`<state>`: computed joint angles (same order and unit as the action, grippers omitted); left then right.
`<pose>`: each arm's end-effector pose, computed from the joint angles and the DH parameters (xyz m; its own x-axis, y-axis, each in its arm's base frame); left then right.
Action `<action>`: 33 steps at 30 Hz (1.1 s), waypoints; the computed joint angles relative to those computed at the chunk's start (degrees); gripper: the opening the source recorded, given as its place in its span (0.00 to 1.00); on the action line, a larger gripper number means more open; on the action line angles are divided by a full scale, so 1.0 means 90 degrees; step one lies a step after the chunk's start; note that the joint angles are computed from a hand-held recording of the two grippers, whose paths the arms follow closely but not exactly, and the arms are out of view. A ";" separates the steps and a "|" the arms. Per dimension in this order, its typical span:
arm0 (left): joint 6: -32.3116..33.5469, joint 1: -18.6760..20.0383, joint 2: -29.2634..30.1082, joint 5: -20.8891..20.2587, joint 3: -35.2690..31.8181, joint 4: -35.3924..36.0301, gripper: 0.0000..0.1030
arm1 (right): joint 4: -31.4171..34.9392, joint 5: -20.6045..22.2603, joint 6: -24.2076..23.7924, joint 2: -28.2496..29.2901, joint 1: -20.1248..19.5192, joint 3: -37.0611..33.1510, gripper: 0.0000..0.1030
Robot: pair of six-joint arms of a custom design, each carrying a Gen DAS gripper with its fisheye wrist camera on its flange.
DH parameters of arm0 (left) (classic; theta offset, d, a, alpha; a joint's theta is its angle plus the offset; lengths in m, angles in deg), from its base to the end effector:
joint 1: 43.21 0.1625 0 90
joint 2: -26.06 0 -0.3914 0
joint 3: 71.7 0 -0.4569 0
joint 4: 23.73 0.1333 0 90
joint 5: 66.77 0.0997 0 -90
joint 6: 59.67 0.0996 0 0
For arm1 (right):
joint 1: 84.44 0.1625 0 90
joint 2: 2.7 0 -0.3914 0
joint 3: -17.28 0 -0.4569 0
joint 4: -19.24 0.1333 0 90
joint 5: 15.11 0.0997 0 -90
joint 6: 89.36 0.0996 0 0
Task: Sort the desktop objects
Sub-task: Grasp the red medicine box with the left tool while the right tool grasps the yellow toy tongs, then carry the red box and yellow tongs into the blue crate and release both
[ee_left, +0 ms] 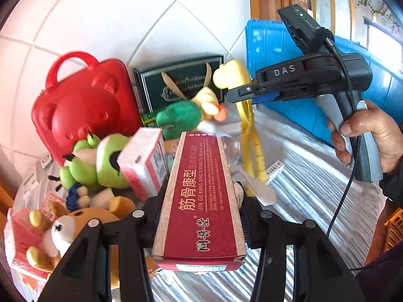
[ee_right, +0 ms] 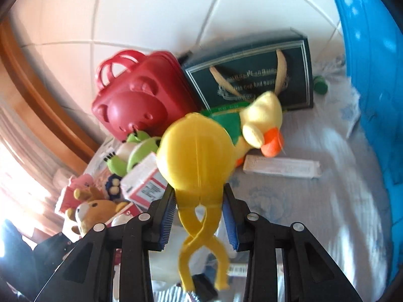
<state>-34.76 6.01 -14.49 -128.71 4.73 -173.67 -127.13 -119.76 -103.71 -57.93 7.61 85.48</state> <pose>-0.3825 -0.7193 0.1096 -0.4685 0.6823 -0.5613 0.8751 0.4455 -0.1889 0.1369 -0.8027 0.3800 -0.9363 -0.0452 0.3483 -0.2664 0.7379 -0.6201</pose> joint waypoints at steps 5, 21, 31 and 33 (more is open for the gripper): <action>0.0053 -0.0074 -0.0148 -0.0119 0.0081 -0.0219 0.45 | -0.0541 -0.0085 -0.0055 -0.0446 0.0199 0.0565 0.34; 0.0958 -0.0602 -0.0612 -0.1610 -0.0030 -0.0685 0.45 | -0.2925 -0.1327 -0.0563 -0.2300 0.1313 0.2512 0.34; 0.0775 -0.1260 0.0452 -0.2693 -0.1439 -0.0720 0.45 | -0.3564 -0.1785 -0.0930 -0.3750 0.1595 0.3010 0.34; 0.0665 -0.1402 0.0889 -0.2887 -0.1987 -0.0624 0.45 | -0.3497 -0.1978 -0.1067 -0.3953 0.1599 0.2905 0.34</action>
